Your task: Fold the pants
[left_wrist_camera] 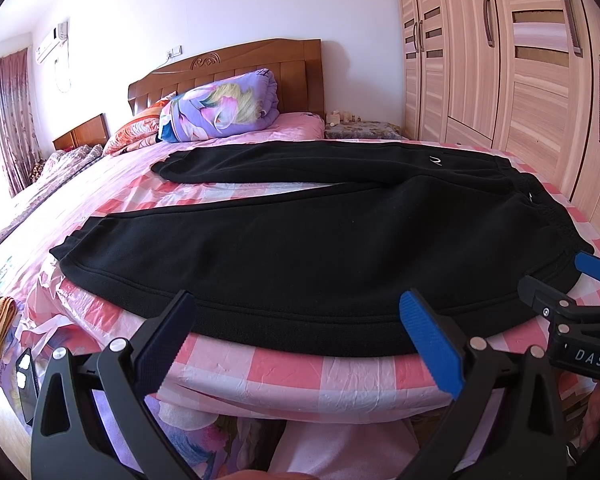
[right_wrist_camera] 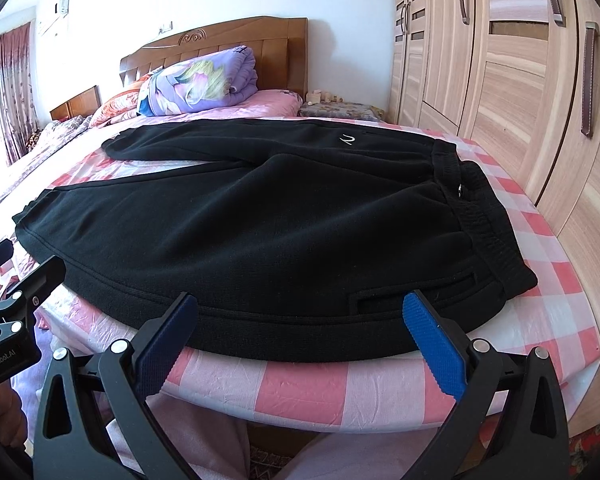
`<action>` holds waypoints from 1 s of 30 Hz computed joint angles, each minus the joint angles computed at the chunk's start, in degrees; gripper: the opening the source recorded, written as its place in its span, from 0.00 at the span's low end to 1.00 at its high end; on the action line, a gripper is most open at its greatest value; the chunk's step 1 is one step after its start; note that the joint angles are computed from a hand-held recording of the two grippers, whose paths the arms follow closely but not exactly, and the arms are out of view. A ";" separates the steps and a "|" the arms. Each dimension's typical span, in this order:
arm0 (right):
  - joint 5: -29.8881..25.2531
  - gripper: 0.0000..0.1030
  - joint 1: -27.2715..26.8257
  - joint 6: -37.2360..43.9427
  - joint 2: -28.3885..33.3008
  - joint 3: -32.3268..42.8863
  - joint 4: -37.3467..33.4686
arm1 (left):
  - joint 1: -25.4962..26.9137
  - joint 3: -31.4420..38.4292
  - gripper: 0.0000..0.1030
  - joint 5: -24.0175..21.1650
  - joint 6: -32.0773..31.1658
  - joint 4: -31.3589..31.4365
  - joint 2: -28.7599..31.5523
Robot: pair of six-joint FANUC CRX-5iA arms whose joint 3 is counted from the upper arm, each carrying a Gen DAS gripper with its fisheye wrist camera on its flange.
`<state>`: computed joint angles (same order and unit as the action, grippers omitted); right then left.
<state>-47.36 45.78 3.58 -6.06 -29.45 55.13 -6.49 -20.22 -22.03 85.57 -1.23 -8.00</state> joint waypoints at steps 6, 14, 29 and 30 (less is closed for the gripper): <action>0.08 0.96 0.01 0.02 -0.06 -0.03 -0.14 | -0.02 0.01 0.99 0.00 0.05 -0.08 0.02; 0.11 0.96 0.02 0.06 -0.05 -0.02 -0.34 | -0.05 -0.03 0.99 0.06 0.12 -0.14 0.06; 0.72 0.96 0.03 0.28 -0.20 -0.14 -1.96 | -0.16 -0.26 0.99 0.04 0.36 -0.42 0.18; 0.76 0.96 0.03 0.29 -0.23 -0.15 -2.06 | -0.20 -0.32 0.99 0.04 0.39 -0.46 0.20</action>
<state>-46.60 45.81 3.88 -6.29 -29.60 53.07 -6.69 -20.54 -21.99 85.96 -1.69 -7.79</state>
